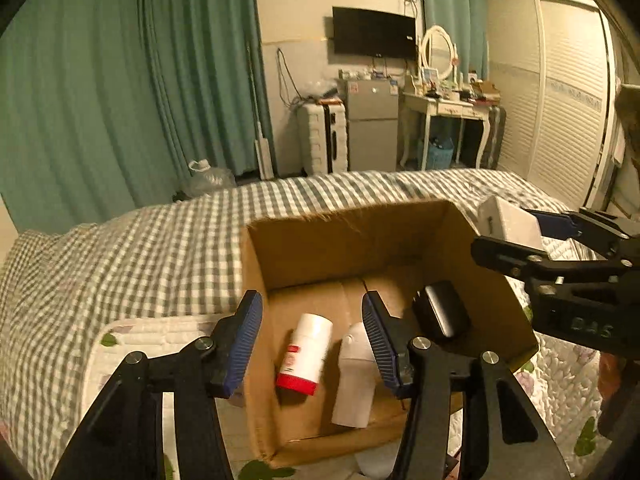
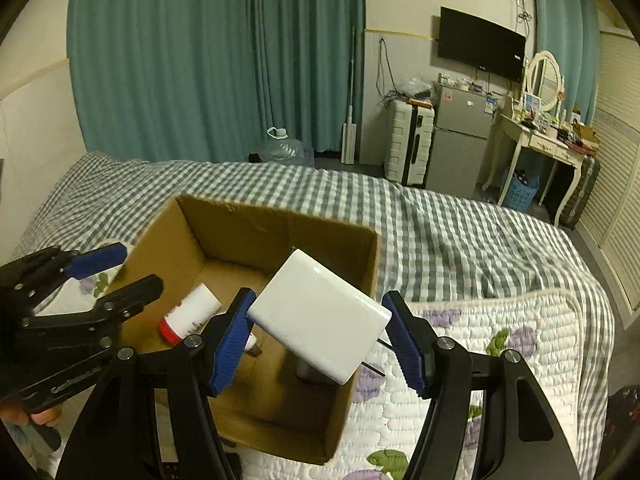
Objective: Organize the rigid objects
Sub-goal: 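Grasp red-capped bottle with left tool while right tool carries power brick, both release into box, then grasp the white charger plug with left tool while right tool grasps pink card case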
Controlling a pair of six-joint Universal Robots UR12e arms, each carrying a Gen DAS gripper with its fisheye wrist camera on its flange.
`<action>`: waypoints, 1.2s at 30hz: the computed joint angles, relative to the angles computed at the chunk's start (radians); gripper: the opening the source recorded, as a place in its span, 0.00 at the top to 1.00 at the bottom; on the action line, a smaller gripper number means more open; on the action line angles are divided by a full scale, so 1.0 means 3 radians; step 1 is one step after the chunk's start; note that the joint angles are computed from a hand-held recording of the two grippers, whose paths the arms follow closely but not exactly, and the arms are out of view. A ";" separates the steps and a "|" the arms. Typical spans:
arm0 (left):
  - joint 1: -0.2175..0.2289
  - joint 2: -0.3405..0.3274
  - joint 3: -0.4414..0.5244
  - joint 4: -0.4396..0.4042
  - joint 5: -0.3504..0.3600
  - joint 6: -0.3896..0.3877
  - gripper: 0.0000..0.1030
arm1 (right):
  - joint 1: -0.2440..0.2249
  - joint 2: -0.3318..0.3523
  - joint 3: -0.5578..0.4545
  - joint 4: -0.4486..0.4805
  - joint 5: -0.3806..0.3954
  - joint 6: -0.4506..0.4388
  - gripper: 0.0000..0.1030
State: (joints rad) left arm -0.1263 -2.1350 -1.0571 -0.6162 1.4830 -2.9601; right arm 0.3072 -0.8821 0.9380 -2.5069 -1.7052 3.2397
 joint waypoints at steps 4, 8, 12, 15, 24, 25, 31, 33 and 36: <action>0.0019 0.0015 -0.0015 0.0028 -0.0035 -0.0073 0.47 | 0.0034 0.0142 -0.0264 0.0141 -0.0026 -0.0144 0.37; 0.0029 0.0001 -0.0015 0.0014 -0.0029 -0.0107 0.47 | 0.0059 0.0383 -0.0650 0.0420 -0.0061 -0.0221 0.37; 0.0033 -0.0013 -0.0016 -0.0019 -0.0037 -0.0114 0.47 | 0.0054 0.0551 -0.0891 0.0622 -0.0001 -0.0136 0.37; 0.0039 -0.0010 -0.0021 -0.0050 -0.0044 -0.0135 0.47 | 0.0036 0.0635 -0.1033 0.0773 0.0070 -0.0115 0.37; 0.0032 0.0136 -0.0151 0.0004 -0.0008 -0.0266 0.41 | 0.0045 0.0343 -0.0597 0.0306 -0.0125 0.0049 0.16; 0.0032 0.0162 -0.0167 0.0011 -0.0011 -0.0290 0.40 | 0.0050 0.0282 -0.0512 0.0223 -0.0161 0.0050 0.16; 0.0021 0.0423 -0.0397 0.0097 0.0026 -0.0399 0.37 | 0.0080 -0.0168 0.0079 -0.0260 -0.0244 0.0095 0.08; 0.0016 0.0520 -0.0504 0.0179 0.0056 -0.0395 0.34 | 0.0099 -0.0328 0.0276 -0.0369 -0.0286 0.0086 0.03; -0.0005 0.0653 -0.0653 0.0294 0.0163 -0.0414 0.32 | 0.0135 -0.0507 0.0504 -0.0529 -0.0348 0.0065 0.00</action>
State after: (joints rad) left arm -0.1277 -1.9390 -1.2530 -0.5281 1.5319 -3.0844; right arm 0.3477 -1.0341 1.0891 -2.6655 -1.8097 3.2593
